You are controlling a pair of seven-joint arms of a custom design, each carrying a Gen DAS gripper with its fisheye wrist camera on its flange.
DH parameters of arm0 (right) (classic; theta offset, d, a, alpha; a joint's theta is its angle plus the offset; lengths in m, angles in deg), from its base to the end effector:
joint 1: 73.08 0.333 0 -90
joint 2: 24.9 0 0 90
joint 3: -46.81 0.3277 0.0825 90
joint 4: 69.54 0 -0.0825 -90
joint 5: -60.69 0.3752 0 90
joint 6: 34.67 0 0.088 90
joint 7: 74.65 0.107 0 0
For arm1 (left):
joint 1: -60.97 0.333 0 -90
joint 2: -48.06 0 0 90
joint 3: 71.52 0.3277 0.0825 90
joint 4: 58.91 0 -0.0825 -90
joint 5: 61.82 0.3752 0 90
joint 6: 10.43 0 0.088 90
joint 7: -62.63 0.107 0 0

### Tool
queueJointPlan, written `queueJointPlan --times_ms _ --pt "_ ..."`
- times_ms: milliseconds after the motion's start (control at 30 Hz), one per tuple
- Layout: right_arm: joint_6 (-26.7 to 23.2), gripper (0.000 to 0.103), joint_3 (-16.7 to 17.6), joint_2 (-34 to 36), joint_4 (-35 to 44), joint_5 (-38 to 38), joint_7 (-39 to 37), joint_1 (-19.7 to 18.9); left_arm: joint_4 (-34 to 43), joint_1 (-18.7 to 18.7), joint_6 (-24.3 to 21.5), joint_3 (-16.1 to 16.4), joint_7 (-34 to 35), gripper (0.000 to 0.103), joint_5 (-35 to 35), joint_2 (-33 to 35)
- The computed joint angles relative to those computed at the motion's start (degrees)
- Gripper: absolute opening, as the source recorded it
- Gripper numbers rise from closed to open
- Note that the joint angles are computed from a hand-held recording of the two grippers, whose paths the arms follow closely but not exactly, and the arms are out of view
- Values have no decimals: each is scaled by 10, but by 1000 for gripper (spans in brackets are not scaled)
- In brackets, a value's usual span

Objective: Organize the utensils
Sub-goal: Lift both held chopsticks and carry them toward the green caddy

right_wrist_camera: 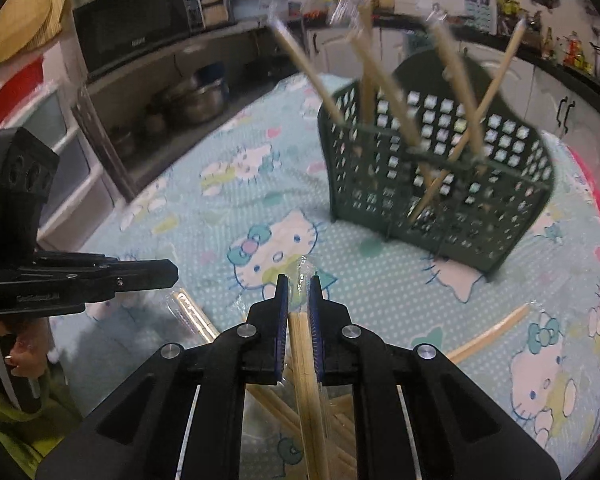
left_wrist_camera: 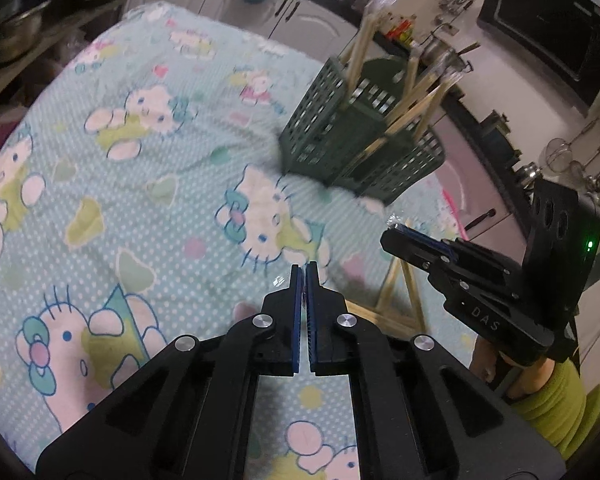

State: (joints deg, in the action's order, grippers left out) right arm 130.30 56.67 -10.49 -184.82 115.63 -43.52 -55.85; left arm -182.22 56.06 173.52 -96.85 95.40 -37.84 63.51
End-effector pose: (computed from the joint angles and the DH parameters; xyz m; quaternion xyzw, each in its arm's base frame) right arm 0.5765 0.2354 0.3986 -0.8240 0.4251 -0.0997 0.3611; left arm 0.5129 -0.3253 0.3998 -0.6817 0.6140 -0.3969 0.0290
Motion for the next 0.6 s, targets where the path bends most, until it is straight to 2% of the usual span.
queueJointPlan --times_ms 67,167,333,433,600 --pt "7 10 10 -11 -4 35 -25 -8 4 -24 4 24 -10 1 7 -9" --pt "12 10 11 -24 -6 73 -51 -12 22 -48 6 45 -15 1 20 -11" --pt "14 10 5 -45 -11 126 -96 -11 56 -55 1 39 1 1 33 -6" --pt "22 10 0 -52 -13 151 -120 -7 74 -69 -5 46 9 1 40 -2" --pt "23 10 -8 -63 -16 186 -149 -5 104 -66 -14 30 40 1 37 13"
